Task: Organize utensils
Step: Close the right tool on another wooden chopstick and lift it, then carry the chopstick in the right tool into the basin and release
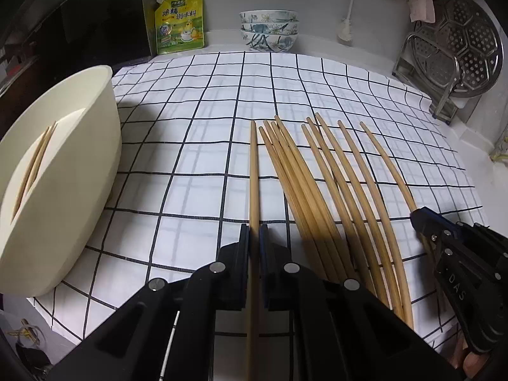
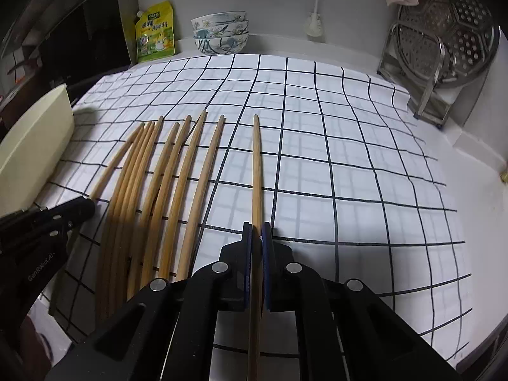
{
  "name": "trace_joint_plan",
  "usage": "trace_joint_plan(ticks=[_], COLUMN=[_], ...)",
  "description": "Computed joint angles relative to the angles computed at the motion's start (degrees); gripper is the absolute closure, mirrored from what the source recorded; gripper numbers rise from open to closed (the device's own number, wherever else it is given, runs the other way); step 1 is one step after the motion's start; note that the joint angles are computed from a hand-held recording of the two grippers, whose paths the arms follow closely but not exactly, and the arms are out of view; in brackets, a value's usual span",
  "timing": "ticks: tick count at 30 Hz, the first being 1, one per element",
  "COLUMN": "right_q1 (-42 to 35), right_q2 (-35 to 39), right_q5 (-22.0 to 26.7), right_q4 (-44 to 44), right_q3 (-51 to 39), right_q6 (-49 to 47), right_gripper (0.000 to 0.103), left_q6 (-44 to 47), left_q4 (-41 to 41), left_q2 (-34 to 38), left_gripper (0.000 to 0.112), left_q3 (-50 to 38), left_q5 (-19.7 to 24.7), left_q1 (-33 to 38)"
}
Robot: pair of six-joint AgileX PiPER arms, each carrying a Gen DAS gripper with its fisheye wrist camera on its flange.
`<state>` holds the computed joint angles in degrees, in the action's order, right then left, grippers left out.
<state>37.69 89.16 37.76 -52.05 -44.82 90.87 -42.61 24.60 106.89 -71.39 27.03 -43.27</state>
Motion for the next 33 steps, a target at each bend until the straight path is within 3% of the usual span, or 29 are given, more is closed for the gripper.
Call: trace_joint_plan(ticks=[7, 20, 26, 33], right_q1=[-0.09, 7.41, 9.06, 8.92], right_q2=[-2.96, -5.97, 0.12, 13.29], right_q5=[-2.16, 4.88, 4.45, 1.37], right_q4=[-0.47, -2.5, -1.86, 5.03], right_q3=[1.27, -6.98, -17.93, -37.36], right_q6=[2.28, 4.32, -0.53, -13.39], right_gripper=[0.097, 0.097, 0.097, 0.097], left_q6=[2.77, 2.2, 11.0, 25.22], left_q4=[-2.31, 2.54, -2.91, -13.44], left_q2=[-3.24, -14.88, -20.58, -22.63], left_gripper=[0.105, 0.105, 0.105, 0.105], left_q3=[2.01, 6.21, 7.44, 6.98], left_q5=[-1.68, -3.19, -4.2, -4.75], left_q1=[0.51, 4.48, 12.47, 24.46])
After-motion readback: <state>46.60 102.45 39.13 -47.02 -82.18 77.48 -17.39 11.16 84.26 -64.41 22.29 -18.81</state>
